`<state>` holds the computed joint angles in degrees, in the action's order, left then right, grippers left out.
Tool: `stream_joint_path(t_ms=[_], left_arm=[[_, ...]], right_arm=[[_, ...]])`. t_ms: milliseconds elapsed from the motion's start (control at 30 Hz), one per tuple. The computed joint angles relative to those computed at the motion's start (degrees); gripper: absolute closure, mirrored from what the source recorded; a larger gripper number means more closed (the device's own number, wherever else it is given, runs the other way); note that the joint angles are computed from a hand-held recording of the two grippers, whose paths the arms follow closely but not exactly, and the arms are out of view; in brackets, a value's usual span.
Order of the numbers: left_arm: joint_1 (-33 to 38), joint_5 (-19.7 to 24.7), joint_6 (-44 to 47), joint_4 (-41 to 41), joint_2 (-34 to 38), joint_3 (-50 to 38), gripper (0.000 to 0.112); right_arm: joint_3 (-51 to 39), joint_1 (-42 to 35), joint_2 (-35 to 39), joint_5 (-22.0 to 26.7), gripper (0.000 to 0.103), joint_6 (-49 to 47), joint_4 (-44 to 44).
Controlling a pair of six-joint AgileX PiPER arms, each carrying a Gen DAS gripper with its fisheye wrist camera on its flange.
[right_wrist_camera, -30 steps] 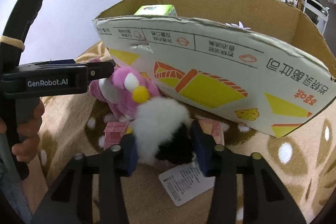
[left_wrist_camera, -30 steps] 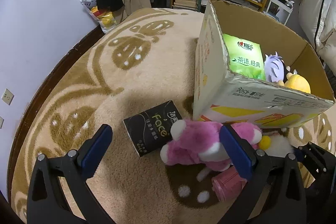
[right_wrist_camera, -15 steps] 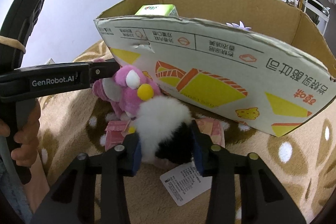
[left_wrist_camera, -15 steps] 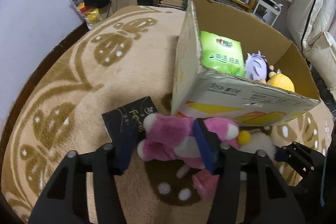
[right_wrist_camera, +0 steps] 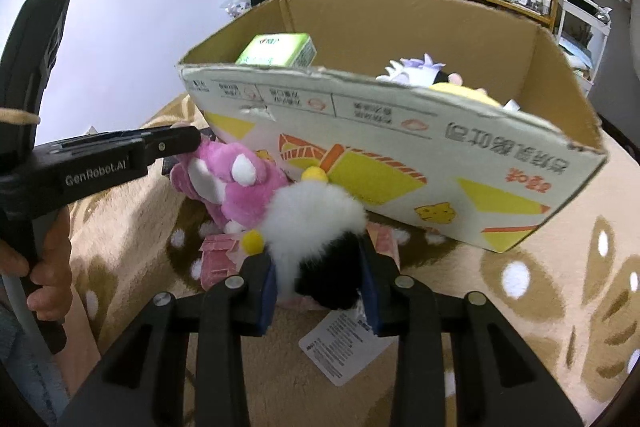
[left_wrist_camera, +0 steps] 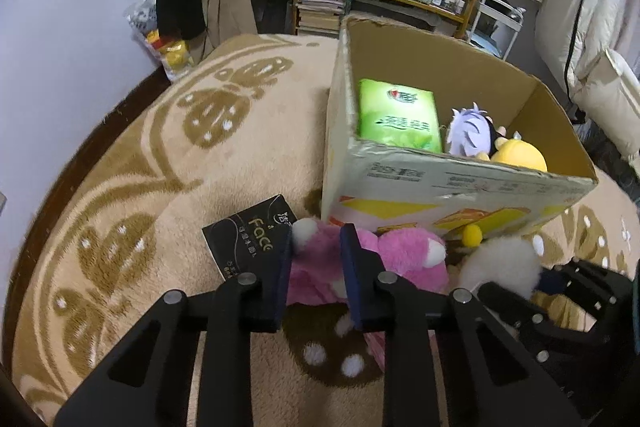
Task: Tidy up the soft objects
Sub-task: 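Lift both plushes over the box and lower them inside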
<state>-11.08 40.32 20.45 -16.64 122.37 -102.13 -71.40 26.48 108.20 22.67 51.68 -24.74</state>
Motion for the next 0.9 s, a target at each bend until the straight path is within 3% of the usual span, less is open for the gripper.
stream_joint_path(t_ms=[567,900], left_arm=[[0.3,-5.5,1.6,-0.6,-9.7,10.1,0.098],[-1.0,-11.3,-3.2,5.8,-17.4,17.1,0.098]], right_arm=[[5.8,2.2,-8.9,3.6,0.067,13.7,-11.9],[7.0,4.8,-13.6,8.4,0.067,19.7,-18.6]])
